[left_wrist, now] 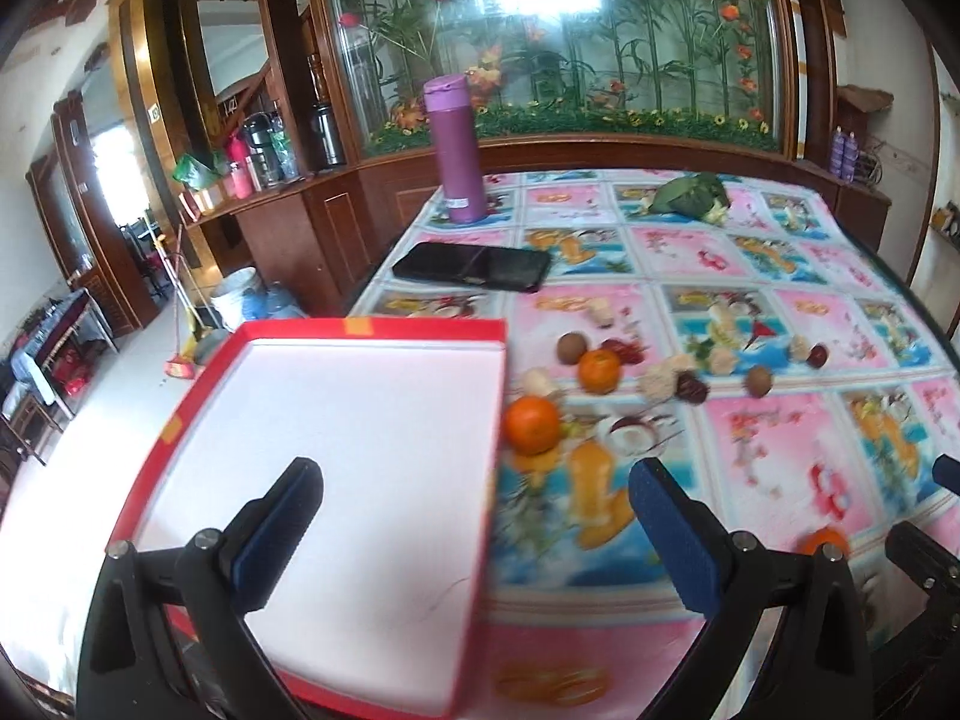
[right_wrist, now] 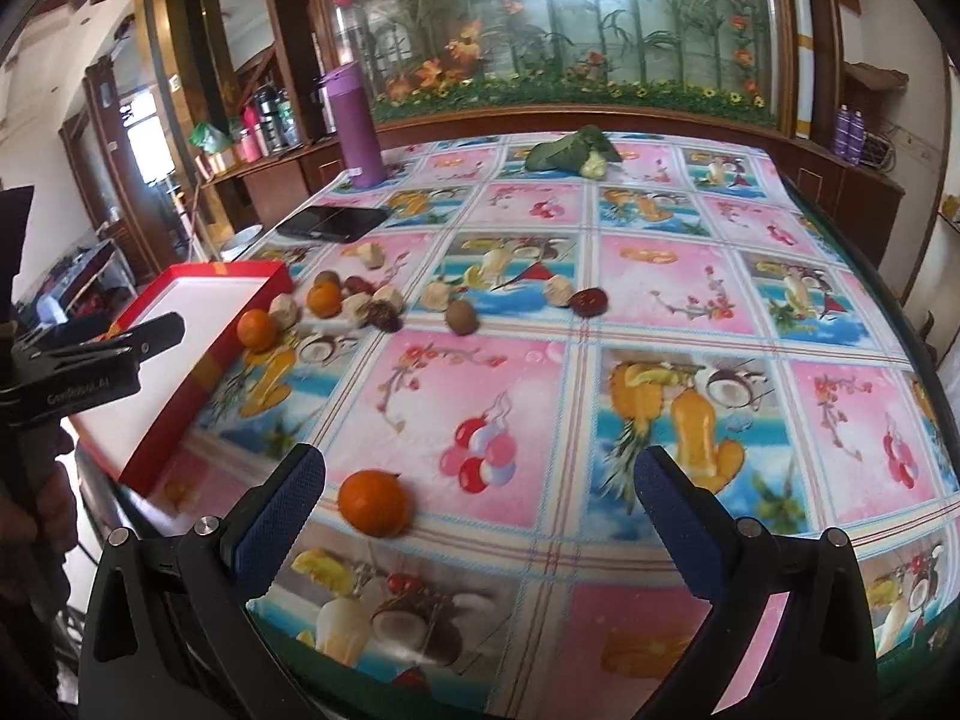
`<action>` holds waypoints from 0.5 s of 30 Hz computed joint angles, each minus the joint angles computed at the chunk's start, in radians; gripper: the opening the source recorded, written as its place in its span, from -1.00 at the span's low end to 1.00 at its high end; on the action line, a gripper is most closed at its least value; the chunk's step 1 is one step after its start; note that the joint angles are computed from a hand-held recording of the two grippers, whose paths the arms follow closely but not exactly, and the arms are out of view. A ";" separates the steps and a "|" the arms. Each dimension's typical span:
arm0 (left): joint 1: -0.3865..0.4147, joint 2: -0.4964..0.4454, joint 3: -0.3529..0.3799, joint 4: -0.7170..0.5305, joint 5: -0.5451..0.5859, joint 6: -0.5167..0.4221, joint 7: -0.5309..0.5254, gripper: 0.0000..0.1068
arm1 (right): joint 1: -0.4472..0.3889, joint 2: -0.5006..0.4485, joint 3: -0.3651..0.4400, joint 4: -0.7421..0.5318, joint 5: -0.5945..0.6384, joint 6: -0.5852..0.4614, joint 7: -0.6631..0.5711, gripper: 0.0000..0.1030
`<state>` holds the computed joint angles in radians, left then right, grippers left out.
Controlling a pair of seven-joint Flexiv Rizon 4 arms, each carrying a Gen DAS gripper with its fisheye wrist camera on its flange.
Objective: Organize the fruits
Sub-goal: 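Reach the left gripper toward a beige cube while the right gripper reaches toward an orange, then close the left gripper on the beige cube while the right gripper grasps the orange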
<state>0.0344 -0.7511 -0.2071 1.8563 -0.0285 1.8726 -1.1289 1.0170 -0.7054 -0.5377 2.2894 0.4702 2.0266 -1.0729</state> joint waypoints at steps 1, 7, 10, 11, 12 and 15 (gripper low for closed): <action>0.019 0.002 -0.010 0.004 0.014 -0.008 0.011 0.93 | -0.021 0.003 0.030 -0.004 -0.020 0.009 -0.006 0.99; 0.070 0.000 -0.037 0.017 0.047 -0.011 0.045 0.93 | -0.124 0.013 0.149 -0.052 -0.096 -0.016 -0.036 0.52; 0.148 -0.001 -0.130 0.025 0.068 -0.051 0.059 0.92 | -0.195 0.018 0.215 -0.069 -0.134 -0.029 -0.025 0.24; 0.174 -0.004 -0.161 0.027 0.075 -0.061 0.069 0.88 | -0.215 0.019 0.233 -0.073 -0.143 -0.034 -0.019 0.18; 0.197 -0.012 -0.191 0.030 0.084 -0.065 0.081 0.85 | -0.229 0.020 0.244 -0.078 -0.154 -0.046 -0.014 0.08; 0.208 -0.014 -0.224 0.014 0.080 -0.121 0.123 0.57 | -0.258 0.017 0.263 -0.083 -0.181 -0.063 0.004 -0.20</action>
